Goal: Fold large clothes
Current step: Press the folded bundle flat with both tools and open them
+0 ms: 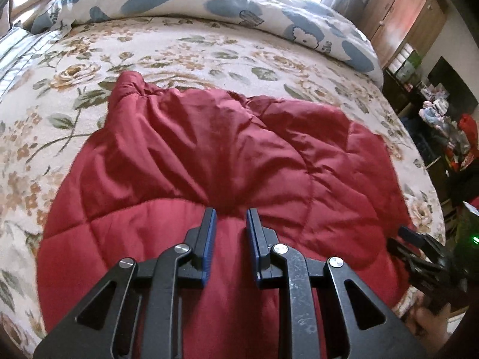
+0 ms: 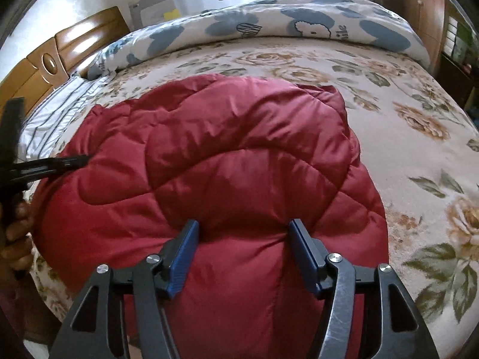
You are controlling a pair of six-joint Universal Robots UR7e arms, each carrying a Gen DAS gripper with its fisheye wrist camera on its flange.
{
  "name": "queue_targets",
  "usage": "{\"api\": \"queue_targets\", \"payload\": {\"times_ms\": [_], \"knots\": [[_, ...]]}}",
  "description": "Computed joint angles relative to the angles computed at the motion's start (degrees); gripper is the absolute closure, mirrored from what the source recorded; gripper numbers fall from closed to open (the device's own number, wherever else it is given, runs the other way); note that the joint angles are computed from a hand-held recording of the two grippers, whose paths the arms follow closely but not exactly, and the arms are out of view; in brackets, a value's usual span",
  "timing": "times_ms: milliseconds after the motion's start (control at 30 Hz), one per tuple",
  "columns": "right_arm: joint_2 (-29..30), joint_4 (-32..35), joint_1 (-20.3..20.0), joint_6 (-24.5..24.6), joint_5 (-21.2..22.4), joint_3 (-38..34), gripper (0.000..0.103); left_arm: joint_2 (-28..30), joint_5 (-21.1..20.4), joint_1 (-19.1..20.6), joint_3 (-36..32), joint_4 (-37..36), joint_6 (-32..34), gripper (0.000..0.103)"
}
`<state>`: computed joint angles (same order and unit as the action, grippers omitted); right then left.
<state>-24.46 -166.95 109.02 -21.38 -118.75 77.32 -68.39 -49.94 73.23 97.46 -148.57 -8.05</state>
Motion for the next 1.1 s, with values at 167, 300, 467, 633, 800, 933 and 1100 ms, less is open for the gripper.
{"api": "queue_targets", "payload": {"times_ms": [167,300,467,633,800,933,1100], "knots": [[0.0,-1.7,-0.2,-0.2,0.0,1.0,0.041,-5.5,0.8,-2.4,6.1,-2.3,-0.7,0.085],[-0.2,-2.2,-0.3,0.5,0.3,1.6,0.041,-9.0,-0.8,-3.4,10.1,-1.6,-2.4,0.085],[-0.3,-2.6,-0.2,0.7,0.2,2.0,0.041,-8.3,1.5,-4.2,11.5,0.9,-3.2,0.085],[-0.9,-2.5,-0.1,1.2,0.1,2.8,0.041,-6.0,2.3,-2.8,10.9,2.2,-4.6,0.085],[-3.3,-3.1,1.0,2.1,-0.6,5.8,0.041,-6.1,1.8,-2.5,11.3,1.5,-4.6,0.085],[-5.1,-3.9,2.0,0.4,-0.2,9.0,0.041,-5.7,3.5,-3.2,11.9,0.8,-4.5,0.085],[-4.6,-2.4,0.7,0.1,-1.7,9.4,0.037,-5.1,6.8,-4.5,13.0,0.1,-4.0,0.084]]}}
